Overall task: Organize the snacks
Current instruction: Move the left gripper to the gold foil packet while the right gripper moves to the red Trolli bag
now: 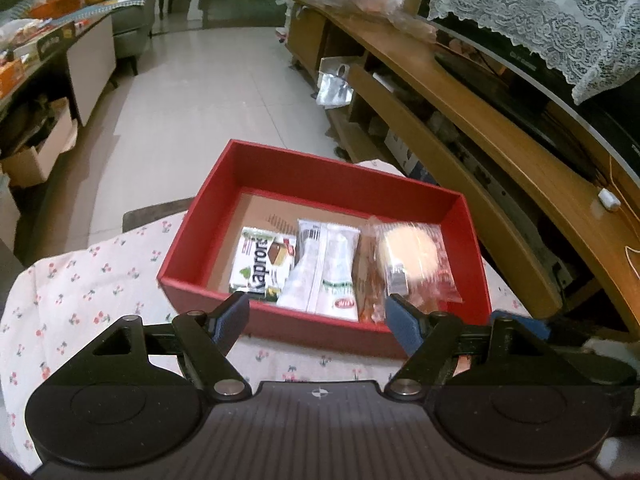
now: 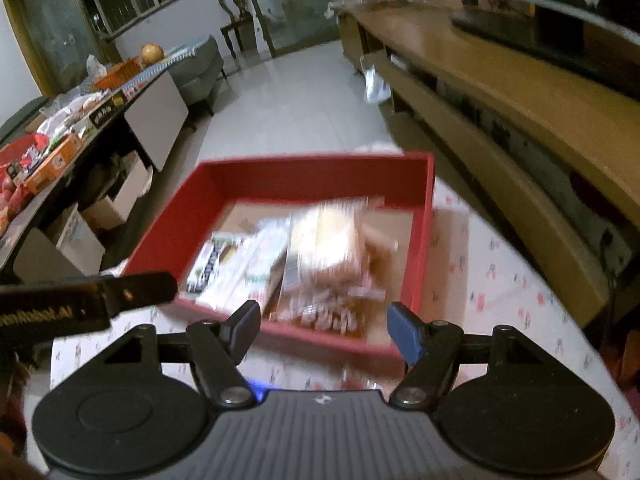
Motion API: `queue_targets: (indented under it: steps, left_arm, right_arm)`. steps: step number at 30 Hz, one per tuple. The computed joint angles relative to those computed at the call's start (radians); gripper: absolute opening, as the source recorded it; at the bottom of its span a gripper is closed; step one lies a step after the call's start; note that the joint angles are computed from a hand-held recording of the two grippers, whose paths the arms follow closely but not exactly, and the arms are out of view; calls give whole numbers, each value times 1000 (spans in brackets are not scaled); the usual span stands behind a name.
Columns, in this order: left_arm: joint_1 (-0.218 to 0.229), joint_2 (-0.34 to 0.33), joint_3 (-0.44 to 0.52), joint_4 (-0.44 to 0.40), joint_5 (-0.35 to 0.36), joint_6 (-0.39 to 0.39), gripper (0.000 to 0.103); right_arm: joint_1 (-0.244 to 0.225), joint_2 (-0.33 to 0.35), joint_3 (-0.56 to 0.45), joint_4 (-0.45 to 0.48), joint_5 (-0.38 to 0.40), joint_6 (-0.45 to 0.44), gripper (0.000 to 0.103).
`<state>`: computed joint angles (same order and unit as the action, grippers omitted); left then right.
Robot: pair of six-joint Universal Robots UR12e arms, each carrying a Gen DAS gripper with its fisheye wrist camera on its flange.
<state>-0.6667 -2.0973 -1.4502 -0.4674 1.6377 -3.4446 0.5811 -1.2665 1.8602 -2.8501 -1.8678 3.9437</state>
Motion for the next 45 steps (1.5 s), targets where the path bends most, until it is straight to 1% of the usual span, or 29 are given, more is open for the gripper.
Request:
queue_targets:
  steps: [3, 6, 11, 16, 20, 23, 27, 32, 34, 35, 38, 43, 45]
  left_arm:
    - [-2, 20, -30, 5, 2, 8, 81]
    - [-3, 39, -62, 1, 8, 12, 81]
    - [2, 75, -116, -8, 14, -8, 81]
    - [14, 113, -177, -16, 22, -46, 82]
    - [28, 141, -218, -43, 31, -79, 82]
    - [36, 165, -253, -51, 50, -101, 84]
    - [52, 199, -299, -71, 71, -154, 84]
    - [68, 220, -337, -106, 62, -202, 84]
    - [66, 220, -338, -122, 69, -210, 84]
    - [66, 220, -339, -130, 73, -212, 83]
    - [68, 228, -347, -121, 69, -200, 84]
    - [77, 228, -342, -144, 55, -112, 84]
    - [81, 230, -345, -150, 58, -97, 83]
  right_arm:
    - [10, -3, 3, 17, 25, 14, 86]
    - [27, 1, 0, 17, 33, 3, 86]
    - [50, 14, -14, 18, 65, -23, 86]
    - [68, 33, -33, 29, 113, -51, 86]
    - [85, 50, -55, 50, 134, -88, 86]
    - [93, 62, -71, 66, 153, -116, 86]
    - [98, 73, -85, 67, 184, -132, 86]
    - [103, 80, -96, 70, 198, -157, 86]
    - [106, 83, -101, 75, 199, -161, 86]
    - [106, 83, -102, 78, 201, -163, 86]
    - [107, 85, -105, 87, 210, -175, 87]
    - [111, 87, -109, 101, 222, -199, 87]
    - [112, 89, -111, 102, 230, -209, 87]
